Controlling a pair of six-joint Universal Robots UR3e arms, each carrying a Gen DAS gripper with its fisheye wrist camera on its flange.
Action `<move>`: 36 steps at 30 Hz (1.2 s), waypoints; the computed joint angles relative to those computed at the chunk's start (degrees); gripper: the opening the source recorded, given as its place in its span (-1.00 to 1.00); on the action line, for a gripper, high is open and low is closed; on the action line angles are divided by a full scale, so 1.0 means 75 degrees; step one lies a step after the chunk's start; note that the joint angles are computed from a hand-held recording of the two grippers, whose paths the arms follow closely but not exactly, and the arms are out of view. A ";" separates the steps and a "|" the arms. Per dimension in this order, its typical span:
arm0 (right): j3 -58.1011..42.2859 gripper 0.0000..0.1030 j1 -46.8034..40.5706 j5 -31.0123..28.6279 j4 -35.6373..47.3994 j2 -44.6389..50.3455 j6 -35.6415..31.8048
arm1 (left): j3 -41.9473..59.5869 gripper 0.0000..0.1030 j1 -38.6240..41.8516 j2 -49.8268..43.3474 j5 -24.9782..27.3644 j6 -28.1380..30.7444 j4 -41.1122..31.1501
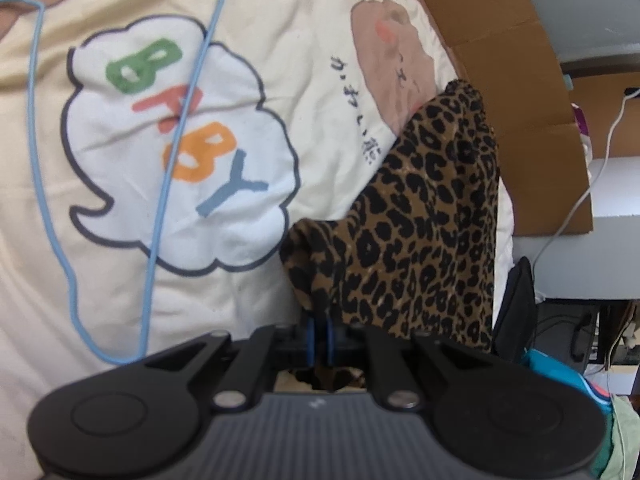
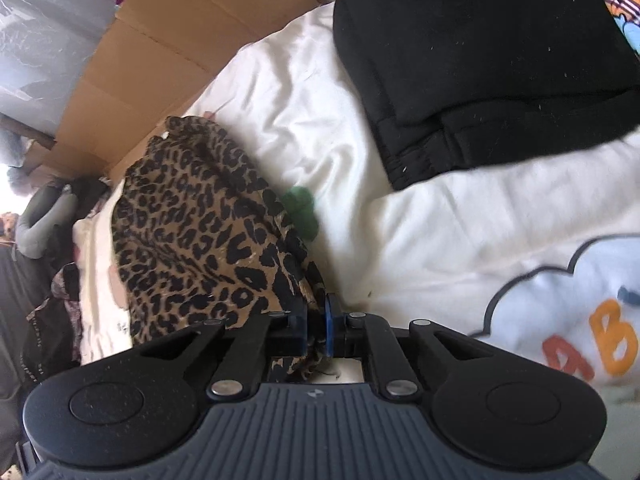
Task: Fold clothes
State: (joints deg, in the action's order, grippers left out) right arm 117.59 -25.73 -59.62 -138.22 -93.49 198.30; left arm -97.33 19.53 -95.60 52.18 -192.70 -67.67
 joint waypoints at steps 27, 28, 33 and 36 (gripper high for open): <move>0.1527 -0.90 0.0892 0.0344 0.1077 -0.2652 0.1816 | 0.4413 -0.89 0.0374 -0.1253 0.1516 0.2756 -0.3782; 0.1530 -0.90 0.0941 0.0354 0.1113 -0.2660 0.1831 | 0.4536 -0.89 0.0368 -0.1330 0.1567 0.2851 -0.3854; 0.1627 -0.90 0.1027 0.0409 0.1283 -0.2858 0.1887 | 0.4795 -0.89 0.0409 -0.1526 0.1647 0.3130 -0.4060; 0.1733 -0.90 0.1039 0.0378 0.1240 -0.2882 0.1899 | 0.4641 -0.89 0.0388 -0.1573 0.1773 0.3246 -0.3988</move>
State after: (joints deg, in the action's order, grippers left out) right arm 130.58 -17.93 -56.79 -128.92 -115.11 212.55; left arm -62.53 22.44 -107.39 65.48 -168.35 -97.58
